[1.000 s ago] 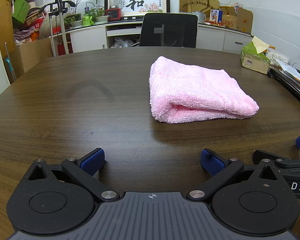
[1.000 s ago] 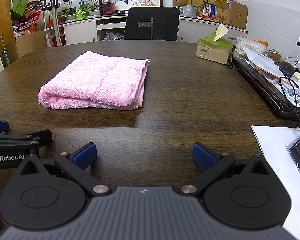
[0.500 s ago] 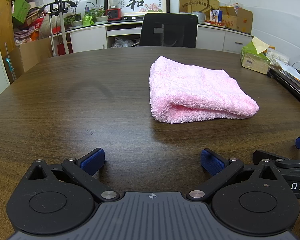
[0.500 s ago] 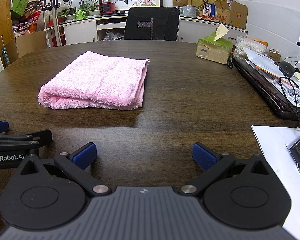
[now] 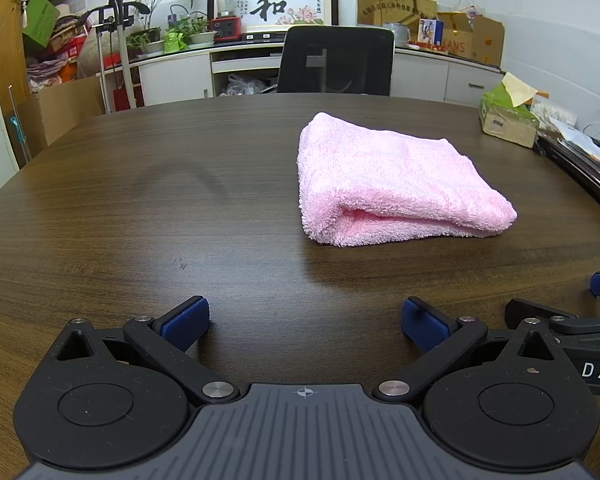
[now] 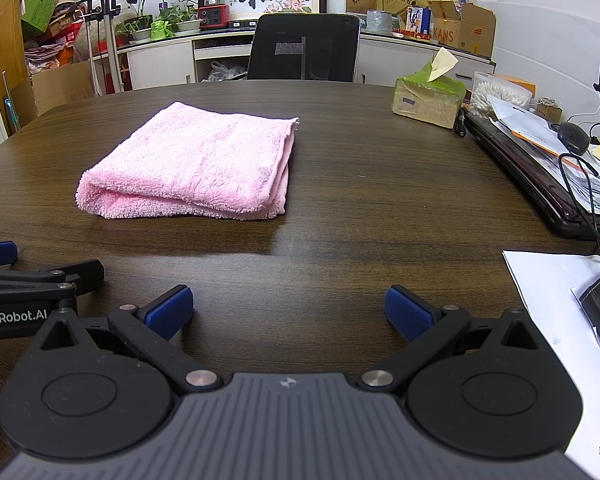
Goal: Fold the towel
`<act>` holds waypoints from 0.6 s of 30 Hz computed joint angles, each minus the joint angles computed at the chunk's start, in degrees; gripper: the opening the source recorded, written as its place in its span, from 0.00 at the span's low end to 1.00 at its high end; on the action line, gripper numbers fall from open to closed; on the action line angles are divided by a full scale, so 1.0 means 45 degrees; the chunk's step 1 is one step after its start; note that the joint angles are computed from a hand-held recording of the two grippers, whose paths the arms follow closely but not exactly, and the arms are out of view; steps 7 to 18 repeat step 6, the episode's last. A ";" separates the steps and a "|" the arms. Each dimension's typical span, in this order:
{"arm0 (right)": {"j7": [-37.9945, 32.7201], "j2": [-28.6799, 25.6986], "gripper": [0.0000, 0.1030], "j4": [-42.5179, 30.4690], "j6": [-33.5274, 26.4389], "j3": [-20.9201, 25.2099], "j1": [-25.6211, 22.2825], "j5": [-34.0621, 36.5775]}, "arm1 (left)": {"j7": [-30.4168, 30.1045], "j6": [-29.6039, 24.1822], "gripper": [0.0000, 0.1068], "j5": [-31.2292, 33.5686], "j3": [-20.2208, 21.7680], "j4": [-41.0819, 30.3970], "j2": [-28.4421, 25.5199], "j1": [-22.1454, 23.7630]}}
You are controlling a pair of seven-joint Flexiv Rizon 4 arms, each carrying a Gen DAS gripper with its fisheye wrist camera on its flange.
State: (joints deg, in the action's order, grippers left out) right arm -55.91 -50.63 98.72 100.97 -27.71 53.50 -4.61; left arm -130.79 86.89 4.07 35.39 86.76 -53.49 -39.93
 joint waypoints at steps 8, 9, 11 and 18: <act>-0.0013 0.0003 1.00 0.0001 -0.0002 0.0003 0.0000 0.0012 | -0.0094 -0.0103 0.96 0.0045 0.0015 -0.0123 -0.0055 0.0000; -0.0013 0.0003 1.00 0.0001 -0.0002 0.0003 0.0000 0.0012 | -0.0094 -0.0103 0.96 0.0045 0.0015 -0.0123 -0.0055 0.0000; -0.0013 0.0003 1.00 0.0001 -0.0002 0.0003 0.0000 0.0012 | -0.0094 -0.0103 0.96 0.0045 0.0015 -0.0123 -0.0055 0.0000; -0.0013 0.0003 1.00 0.0001 -0.0002 0.0003 0.0000 0.0012 | -0.0094 -0.0103 0.96 0.0045 0.0015 -0.0123 -0.0055 0.0000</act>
